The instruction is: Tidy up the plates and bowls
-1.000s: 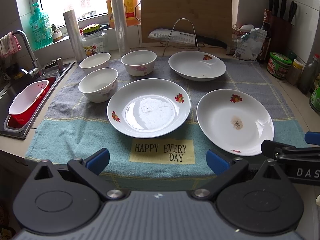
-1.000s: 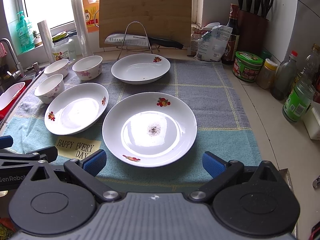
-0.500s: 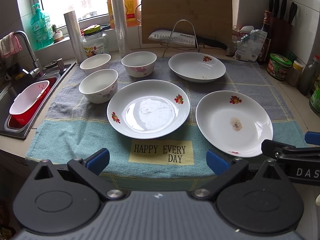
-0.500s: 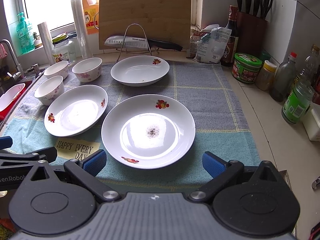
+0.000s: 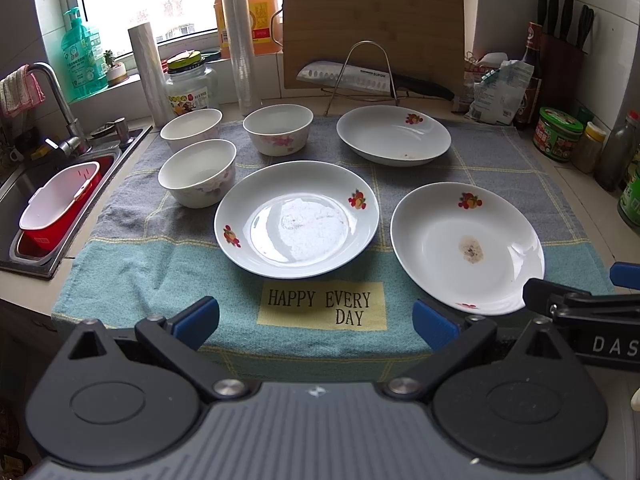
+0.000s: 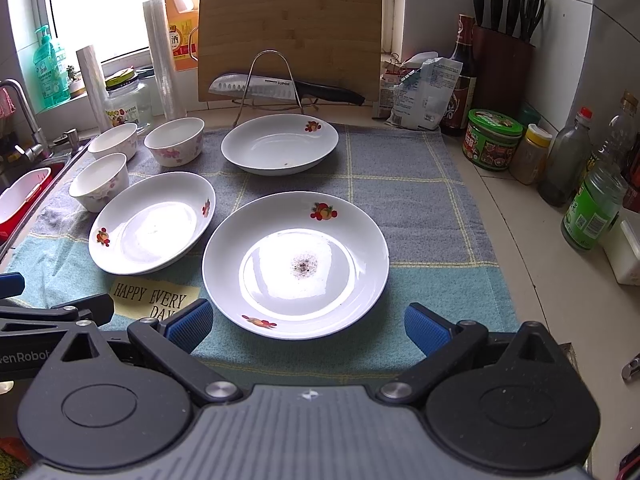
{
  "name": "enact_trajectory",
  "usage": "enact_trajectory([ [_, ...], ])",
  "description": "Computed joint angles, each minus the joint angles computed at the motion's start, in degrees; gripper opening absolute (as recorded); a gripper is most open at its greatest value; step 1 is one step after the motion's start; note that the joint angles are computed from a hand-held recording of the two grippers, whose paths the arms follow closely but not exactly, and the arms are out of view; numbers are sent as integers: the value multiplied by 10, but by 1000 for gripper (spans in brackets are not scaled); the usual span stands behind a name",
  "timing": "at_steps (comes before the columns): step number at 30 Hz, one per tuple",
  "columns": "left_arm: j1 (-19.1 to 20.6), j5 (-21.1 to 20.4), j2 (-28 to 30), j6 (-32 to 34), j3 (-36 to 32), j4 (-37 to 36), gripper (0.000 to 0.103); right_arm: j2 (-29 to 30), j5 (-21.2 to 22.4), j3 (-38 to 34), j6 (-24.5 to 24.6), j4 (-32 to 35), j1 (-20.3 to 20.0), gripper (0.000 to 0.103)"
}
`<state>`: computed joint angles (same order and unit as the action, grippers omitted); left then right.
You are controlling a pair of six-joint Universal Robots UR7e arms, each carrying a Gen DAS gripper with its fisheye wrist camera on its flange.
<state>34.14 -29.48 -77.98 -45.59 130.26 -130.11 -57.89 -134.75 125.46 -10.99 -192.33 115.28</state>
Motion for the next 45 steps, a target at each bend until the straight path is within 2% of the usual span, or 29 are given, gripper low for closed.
enact_trajectory([
  [13,-4,-3,3,21,2,-23,102,-5,11,11,-25,-28,-1,103],
  [24,8,-15,17,126,14,-131,102,-9,83,40,-112,-125,-29,103],
  [28,16,-22,26,158,21,-182,102,-13,107,51,-114,-136,-48,103],
  [38,40,-28,50,237,33,-291,102,6,130,69,-121,-153,-92,103],
  [45,67,-56,49,276,26,-318,102,36,130,56,-125,-143,-112,103],
])
